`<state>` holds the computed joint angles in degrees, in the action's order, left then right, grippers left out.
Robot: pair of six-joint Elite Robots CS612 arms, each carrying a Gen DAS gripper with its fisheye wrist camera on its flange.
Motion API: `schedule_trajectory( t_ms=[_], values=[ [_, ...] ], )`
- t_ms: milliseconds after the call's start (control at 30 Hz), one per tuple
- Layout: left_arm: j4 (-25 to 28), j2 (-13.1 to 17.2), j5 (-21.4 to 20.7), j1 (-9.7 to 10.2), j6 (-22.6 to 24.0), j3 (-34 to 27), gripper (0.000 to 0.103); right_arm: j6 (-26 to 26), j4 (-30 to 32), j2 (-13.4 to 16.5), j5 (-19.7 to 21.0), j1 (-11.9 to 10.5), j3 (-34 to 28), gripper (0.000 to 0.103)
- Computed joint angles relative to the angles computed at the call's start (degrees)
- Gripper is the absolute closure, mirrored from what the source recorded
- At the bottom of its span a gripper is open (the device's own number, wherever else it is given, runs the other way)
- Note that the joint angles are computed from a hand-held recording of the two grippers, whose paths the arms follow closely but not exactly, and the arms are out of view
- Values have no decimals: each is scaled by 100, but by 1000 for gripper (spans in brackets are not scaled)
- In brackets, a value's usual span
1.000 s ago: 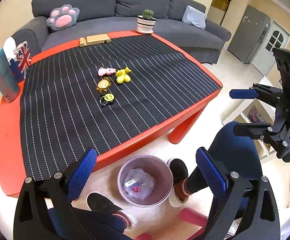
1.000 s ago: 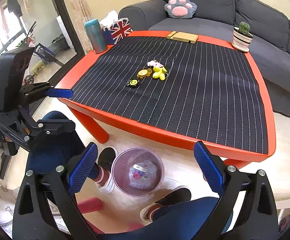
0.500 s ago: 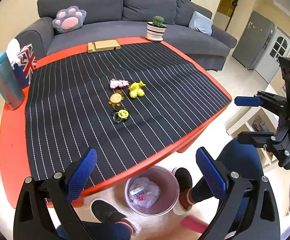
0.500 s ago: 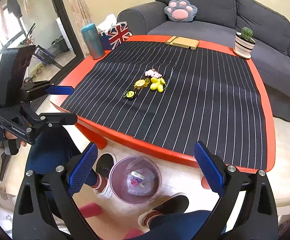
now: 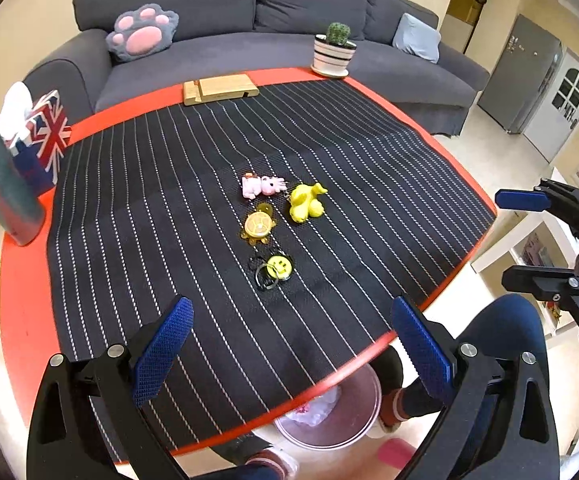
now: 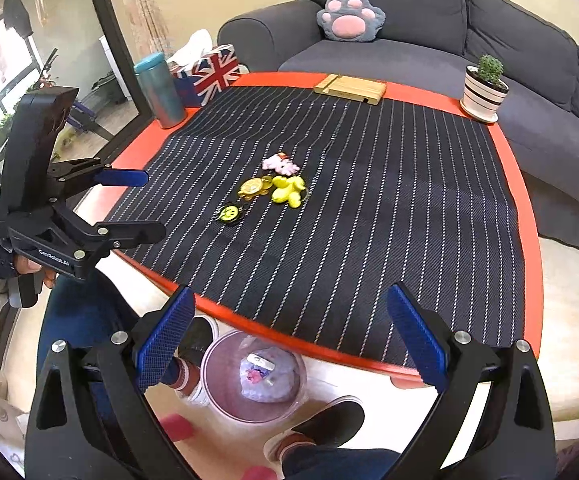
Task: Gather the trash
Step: 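Move the left gripper to the smiley-face keychain and close on it, then grasp the yellow duck toy with the right gripper while the left gripper holds the keychain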
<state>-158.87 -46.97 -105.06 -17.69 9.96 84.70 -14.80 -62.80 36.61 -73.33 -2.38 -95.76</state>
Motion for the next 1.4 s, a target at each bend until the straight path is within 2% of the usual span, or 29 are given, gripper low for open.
schedule_trajectory(
  t_ms=[367, 600, 700, 767, 833, 967, 1033, 1100, 1400],
  values=[
    [571, 383, 342, -82, 66, -578, 8, 122, -93, -69, -55, -35, 260, 8],
    [658, 572, 535, -128, -15, -757, 9, 168, -98, -65, -56, -58, 309, 8],
    [689, 611, 547, -143, -17, -780, 25, 177, -96, -58, -60, -64, 311, 8],
    [719, 623, 554, -150, 0, -787, 31, 176, -88, -57, -65, -67, 312, 8],
    [691, 619, 600, -162, 17, -760, 45, 177, -90, -59, -59, -73, 317, 8],
    [635, 598, 669, -172, 40, -711, 57, 179, -100, -60, -60, -76, 323, 8],
    [608, 583, 681, -172, 72, -685, 69, 171, -102, -67, -66, -73, 335, 8],
    [602, 569, 691, -172, 102, -665, 76, 165, -108, -70, -69, -69, 348, 8],
    [608, 568, 578, -119, 101, -693, 78, 150, -229, -92, -98, -27, 461, 8]
  ],
)
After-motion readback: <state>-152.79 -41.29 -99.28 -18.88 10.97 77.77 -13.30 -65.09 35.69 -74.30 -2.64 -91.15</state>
